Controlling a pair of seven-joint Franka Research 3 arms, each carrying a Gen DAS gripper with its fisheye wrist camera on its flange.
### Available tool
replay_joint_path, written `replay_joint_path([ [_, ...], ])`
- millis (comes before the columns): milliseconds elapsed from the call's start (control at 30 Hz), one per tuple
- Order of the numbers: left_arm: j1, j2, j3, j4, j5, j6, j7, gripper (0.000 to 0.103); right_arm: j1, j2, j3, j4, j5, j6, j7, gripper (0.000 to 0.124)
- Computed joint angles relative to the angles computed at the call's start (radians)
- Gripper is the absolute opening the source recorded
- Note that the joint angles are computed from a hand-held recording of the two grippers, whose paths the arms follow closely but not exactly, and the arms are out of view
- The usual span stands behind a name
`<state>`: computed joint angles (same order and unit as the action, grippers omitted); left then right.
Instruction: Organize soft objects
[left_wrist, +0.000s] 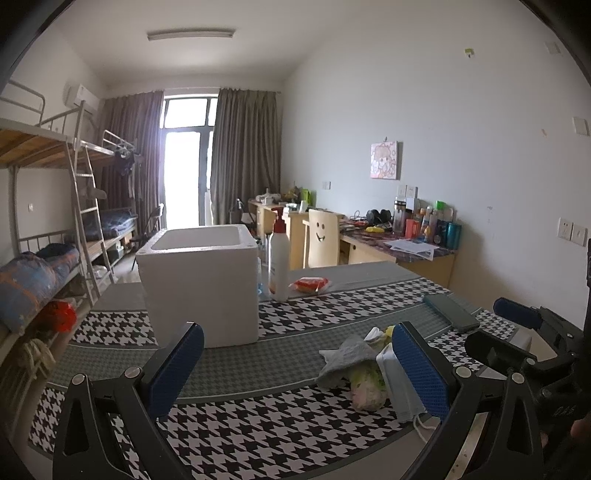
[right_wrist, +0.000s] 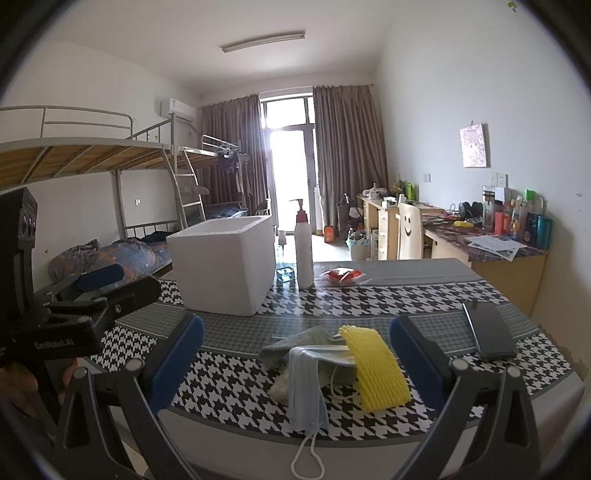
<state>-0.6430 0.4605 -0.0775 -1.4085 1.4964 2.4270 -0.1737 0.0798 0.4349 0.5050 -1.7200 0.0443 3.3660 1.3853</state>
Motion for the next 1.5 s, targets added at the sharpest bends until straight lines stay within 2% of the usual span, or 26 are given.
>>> replay_joint_path([
  [500, 0.002, 0.009, 0.003, 0.009, -0.02, 0.01, 0.016, 0.102, -0.004, 0.003, 0.003, 0.008, 0.004, -0.013, -0.001, 0.102],
  [967, 0.004, 0.087, 0.025, 0.108, -0.135, 0.058, 0.146, 0.102, 0.032, 0.022, -0.038, 0.054, 0.091, -0.058, -0.067, 0.102],
  [1200, -0.001, 0.141, 0.052, 0.172, -0.238, 0.094, 0.247, 0.102, 0.117, 0.033, -0.144, 0.092, 0.175, -0.1, -0.096, 0.102],
  [1400, -0.006, 0.202, 0.07, 0.249, -0.335, 0.094, 0.336, 0.102, 0.227, 0.04, -0.282, 0.121, 0.223, -0.138, -0.102, 0.102],
  [1500, -0.011, 0.232, 0.08, 0.286, -0.381, 0.092, 0.38, 0.102, 0.249, 0.042, -0.313, 0.124, 0.24, -0.153, -0.102, 0.102],
])
